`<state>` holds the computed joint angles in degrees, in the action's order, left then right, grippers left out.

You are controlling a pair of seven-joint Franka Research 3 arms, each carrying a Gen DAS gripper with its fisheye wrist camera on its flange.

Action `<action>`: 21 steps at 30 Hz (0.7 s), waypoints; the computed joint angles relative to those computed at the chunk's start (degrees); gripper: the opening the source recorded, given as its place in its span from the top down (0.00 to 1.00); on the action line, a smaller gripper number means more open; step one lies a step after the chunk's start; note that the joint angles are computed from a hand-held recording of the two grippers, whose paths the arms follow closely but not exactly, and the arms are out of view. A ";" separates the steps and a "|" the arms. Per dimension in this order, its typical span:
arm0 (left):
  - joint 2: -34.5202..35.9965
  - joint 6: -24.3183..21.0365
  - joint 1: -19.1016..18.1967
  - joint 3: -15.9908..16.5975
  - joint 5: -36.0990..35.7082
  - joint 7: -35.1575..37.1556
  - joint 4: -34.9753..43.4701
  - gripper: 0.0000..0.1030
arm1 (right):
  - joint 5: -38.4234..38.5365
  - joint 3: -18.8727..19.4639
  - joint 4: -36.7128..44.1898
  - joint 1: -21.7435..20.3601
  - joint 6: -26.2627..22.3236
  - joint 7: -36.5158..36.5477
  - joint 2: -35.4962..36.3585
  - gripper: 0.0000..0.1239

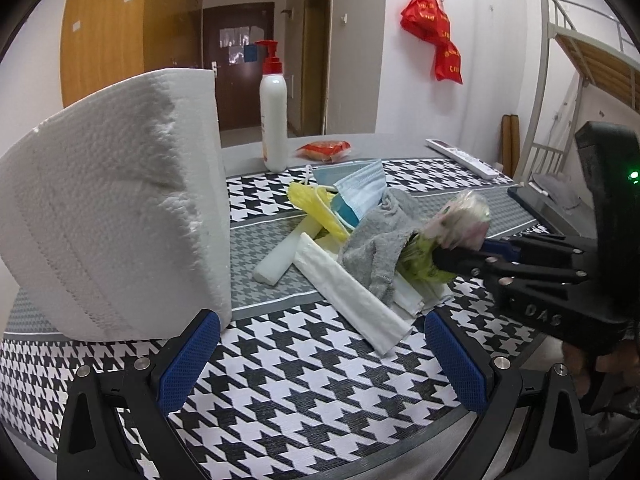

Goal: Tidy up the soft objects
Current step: 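Grasp the grey sock with the left gripper while the right gripper holds the snack packet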

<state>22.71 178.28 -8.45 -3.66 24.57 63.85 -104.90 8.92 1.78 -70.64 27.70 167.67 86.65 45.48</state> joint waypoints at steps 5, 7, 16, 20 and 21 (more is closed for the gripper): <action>1.30 -2.22 -0.24 -0.83 -0.48 0.57 2.24 0.01 | 1.61 1.80 -4.29 -1.81 2.98 -1.68 -2.64 0.79; 1.79 -2.98 -0.92 -0.42 -0.26 0.19 3.14 0.01 | 2.28 2.52 -5.45 -2.43 3.81 -2.58 -3.31 0.79; 3.80 -7.84 -4.85 3.24 3.40 -5.50 7.11 0.01 | 4.59 3.04 -10.44 -3.62 6.91 -4.10 -6.32 0.79; 4.78 -10.38 -4.27 2.16 3.69 -6.53 8.85 0.04 | 5.33 3.05 -11.29 -3.97 7.31 -4.24 -6.73 0.79; 5.07 -11.00 -4.30 2.11 3.98 -6.78 9.37 0.09 | 5.60 3.33 -11.48 -4.25 7.43 -4.37 -6.82 0.79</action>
